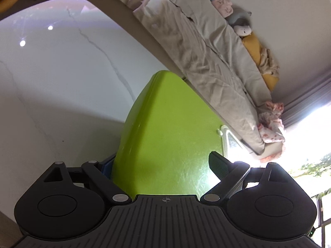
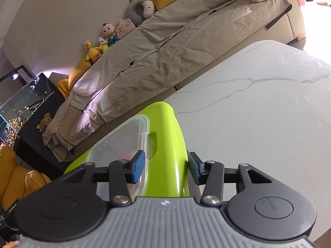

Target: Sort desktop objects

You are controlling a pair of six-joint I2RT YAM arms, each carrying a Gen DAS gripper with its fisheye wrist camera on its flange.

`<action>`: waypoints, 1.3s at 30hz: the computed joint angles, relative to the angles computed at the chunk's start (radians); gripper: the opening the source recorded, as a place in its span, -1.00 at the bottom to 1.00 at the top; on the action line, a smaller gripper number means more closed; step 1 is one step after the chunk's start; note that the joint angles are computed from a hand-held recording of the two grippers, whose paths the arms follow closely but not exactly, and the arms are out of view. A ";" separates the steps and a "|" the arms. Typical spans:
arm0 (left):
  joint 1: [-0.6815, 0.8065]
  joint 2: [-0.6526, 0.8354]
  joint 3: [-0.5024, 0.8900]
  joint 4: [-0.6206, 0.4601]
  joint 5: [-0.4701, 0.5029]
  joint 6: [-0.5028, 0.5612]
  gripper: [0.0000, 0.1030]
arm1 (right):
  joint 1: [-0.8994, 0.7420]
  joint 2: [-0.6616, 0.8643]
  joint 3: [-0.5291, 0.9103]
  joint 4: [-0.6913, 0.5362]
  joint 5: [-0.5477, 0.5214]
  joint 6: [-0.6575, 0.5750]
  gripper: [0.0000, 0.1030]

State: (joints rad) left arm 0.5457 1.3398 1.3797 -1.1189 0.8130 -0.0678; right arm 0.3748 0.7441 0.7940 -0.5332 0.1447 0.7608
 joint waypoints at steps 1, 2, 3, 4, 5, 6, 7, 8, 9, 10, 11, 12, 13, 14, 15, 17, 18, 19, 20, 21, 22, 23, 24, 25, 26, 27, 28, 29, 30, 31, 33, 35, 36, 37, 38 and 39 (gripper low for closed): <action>-0.011 0.001 0.012 0.003 -0.014 -0.003 0.80 | -0.002 0.004 0.000 0.004 -0.003 -0.002 -0.06; -0.021 -0.004 0.019 0.012 -0.021 -0.009 0.80 | -0.004 0.004 0.000 0.006 -0.004 -0.004 -0.06; -0.031 -0.008 0.026 0.021 -0.029 -0.015 0.80 | -0.006 0.001 -0.003 0.011 -0.003 -0.005 -0.06; -0.040 -0.015 0.032 0.028 -0.038 -0.017 0.80 | -0.006 -0.007 -0.010 0.019 0.000 -0.003 -0.06; -0.048 -0.028 0.032 0.041 -0.048 -0.025 0.80 | -0.005 -0.015 -0.016 0.027 0.004 -0.002 -0.07; -0.053 -0.033 0.033 0.054 -0.049 -0.025 0.81 | 0.013 -0.020 -0.013 0.027 0.038 -0.014 -0.25; -0.056 -0.037 0.035 0.065 -0.048 -0.025 0.81 | 0.033 -0.023 -0.009 0.027 0.075 -0.028 -0.58; -0.057 -0.031 0.042 0.063 -0.040 -0.022 0.81 | 0.053 -0.027 -0.005 0.027 0.112 -0.043 -0.63; -0.067 -0.019 0.051 0.060 -0.052 -0.024 0.81 | 0.051 -0.021 0.011 0.020 0.107 -0.072 -0.63; -0.083 -0.009 0.057 0.058 -0.085 -0.021 0.81 | 0.046 -0.006 0.027 0.012 0.092 -0.085 -0.62; -0.092 -0.001 0.060 0.050 -0.108 -0.016 0.81 | 0.046 0.005 0.036 0.010 0.093 -0.086 -0.60; -0.092 0.005 0.057 0.042 -0.116 -0.017 0.81 | 0.054 0.013 0.040 0.012 0.111 -0.079 -0.52; -0.085 0.008 0.048 0.037 -0.111 -0.023 0.81 | 0.066 0.013 0.038 0.015 0.137 -0.069 -0.33; -0.072 0.005 0.030 0.046 -0.086 -0.028 0.81 | 0.079 0.001 0.028 0.025 0.160 -0.055 -0.14; -0.053 -0.004 0.004 0.057 -0.051 -0.033 0.81 | 0.085 -0.013 0.018 0.030 0.169 -0.039 0.30; -0.029 0.001 -0.022 0.055 -0.003 -0.023 0.81 | 0.060 -0.038 -0.015 0.057 0.119 -0.008 0.73; -0.032 0.004 -0.025 0.056 -0.002 -0.020 0.81 | 0.035 -0.048 -0.033 0.071 0.074 0.004 0.72; -0.039 0.005 -0.027 0.057 -0.009 -0.014 0.82 | 0.009 -0.045 -0.048 0.088 0.019 0.017 0.72; -0.044 0.011 -0.027 0.059 -0.008 -0.012 0.82 | -0.017 -0.041 -0.063 0.106 -0.036 0.030 0.72; -0.048 0.017 -0.026 0.060 -0.007 -0.010 0.82 | -0.038 -0.037 -0.081 0.126 -0.083 0.046 0.67; -0.052 0.026 -0.024 0.059 -0.005 -0.007 0.82 | -0.048 -0.026 -0.095 0.147 -0.110 0.065 0.64; -0.055 0.043 -0.016 0.049 0.003 0.000 0.82 | -0.057 -0.013 -0.108 0.170 -0.135 0.083 0.63; -0.062 0.055 -0.008 0.042 -0.011 0.007 0.83 | -0.079 0.001 -0.127 0.206 -0.183 0.088 0.57; -0.068 0.066 -0.001 0.035 -0.024 0.015 0.84 | -0.101 0.018 -0.146 0.244 -0.231 0.093 0.58; -0.069 0.067 0.000 0.030 -0.031 0.028 0.85 | -0.122 0.031 -0.165 0.268 -0.276 0.117 0.58; -0.070 0.068 0.003 0.023 -0.033 0.043 0.85 | -0.142 0.045 -0.184 0.291 -0.320 0.142 0.59; -0.067 0.073 0.010 -0.004 -0.018 0.071 0.85 | -0.153 0.029 -0.215 0.322 -0.335 0.177 0.59; -0.068 0.066 0.006 -0.016 -0.019 0.092 0.85 | -0.150 0.012 -0.231 0.330 -0.327 0.174 0.57; -0.067 0.046 -0.012 -0.007 -0.021 0.098 0.85 | -0.149 -0.007 -0.239 0.326 -0.324 0.166 0.52; -0.066 0.033 -0.024 -0.002 -0.021 0.098 0.85 | -0.144 -0.020 -0.238 0.310 -0.317 0.157 0.47; -0.061 0.022 -0.036 -0.005 -0.015 0.098 0.85 | -0.134 -0.033 -0.223 0.272 -0.301 0.139 0.42; -0.054 0.010 -0.040 -0.032 -0.003 0.129 0.85 | -0.127 -0.046 -0.213 0.242 -0.293 0.123 0.38; -0.052 -0.002 -0.043 -0.041 -0.001 0.142 0.85 | -0.121 -0.053 -0.208 0.227 -0.288 0.114 0.36; -0.050 -0.013 -0.046 -0.049 0.000 0.155 0.85 | -0.118 -0.062 -0.208 0.215 -0.287 0.112 0.36; -0.047 -0.024 -0.049 -0.059 0.004 0.168 0.85 | -0.111 -0.073 -0.209 0.203 -0.283 0.117 0.36; -0.039 -0.025 -0.048 -0.079 0.020 0.181 0.85 | -0.105 -0.090 -0.211 0.188 -0.280 0.118 0.36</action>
